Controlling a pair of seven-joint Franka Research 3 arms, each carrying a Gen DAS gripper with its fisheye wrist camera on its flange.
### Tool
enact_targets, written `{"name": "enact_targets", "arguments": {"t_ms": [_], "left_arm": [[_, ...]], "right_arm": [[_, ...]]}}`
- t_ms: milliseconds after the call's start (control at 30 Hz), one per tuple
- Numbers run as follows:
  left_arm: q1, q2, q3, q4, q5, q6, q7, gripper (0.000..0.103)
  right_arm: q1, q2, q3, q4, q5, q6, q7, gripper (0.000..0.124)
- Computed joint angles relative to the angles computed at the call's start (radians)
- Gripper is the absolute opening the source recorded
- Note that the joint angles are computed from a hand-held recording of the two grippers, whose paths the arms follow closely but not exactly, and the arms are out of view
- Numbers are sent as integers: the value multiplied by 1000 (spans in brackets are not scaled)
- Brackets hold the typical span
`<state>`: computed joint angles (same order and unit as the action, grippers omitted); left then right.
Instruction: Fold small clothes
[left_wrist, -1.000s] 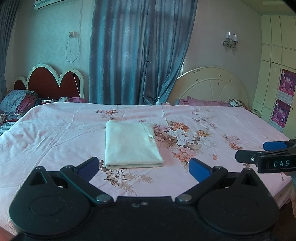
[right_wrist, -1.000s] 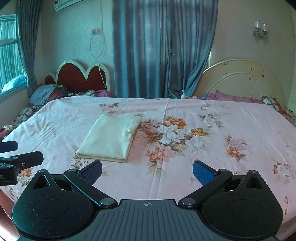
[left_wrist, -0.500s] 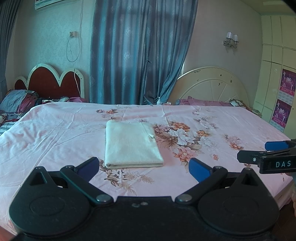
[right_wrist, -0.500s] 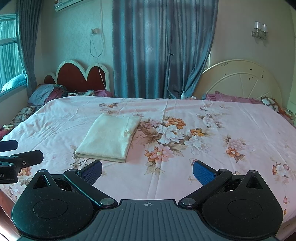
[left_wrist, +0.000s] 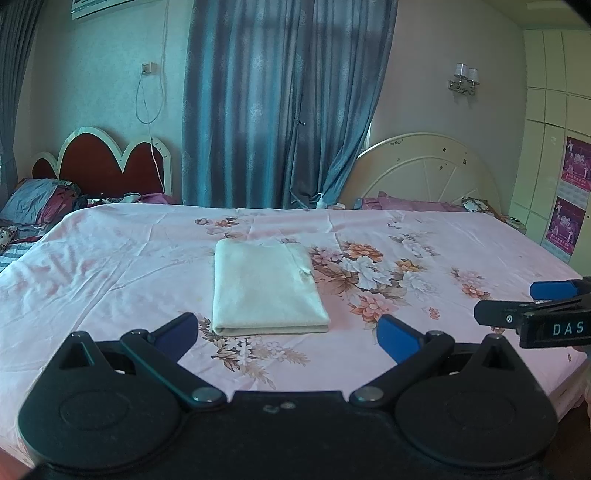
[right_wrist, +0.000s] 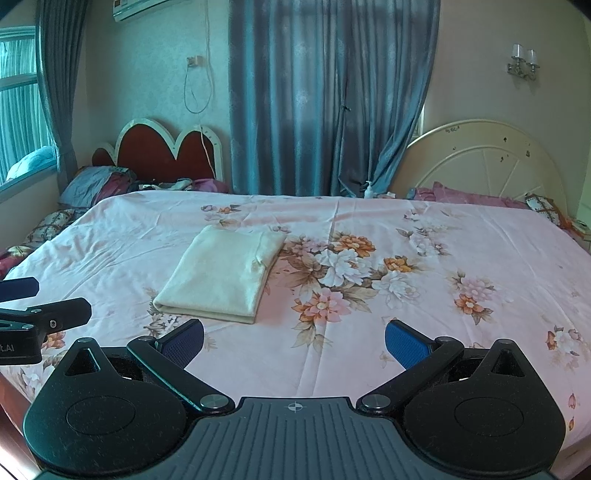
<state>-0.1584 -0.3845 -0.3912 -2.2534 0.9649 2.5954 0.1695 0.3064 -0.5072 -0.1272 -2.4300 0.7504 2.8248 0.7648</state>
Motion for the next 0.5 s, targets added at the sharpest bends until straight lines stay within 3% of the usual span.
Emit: {"name": "enact_targets", "arguments": {"t_ms": [500], "left_arm": [[11, -7, 3, -13, 24, 12, -9, 102]], "right_arm": [[15, 25, 1, 14, 10, 3, -10, 103]]}}
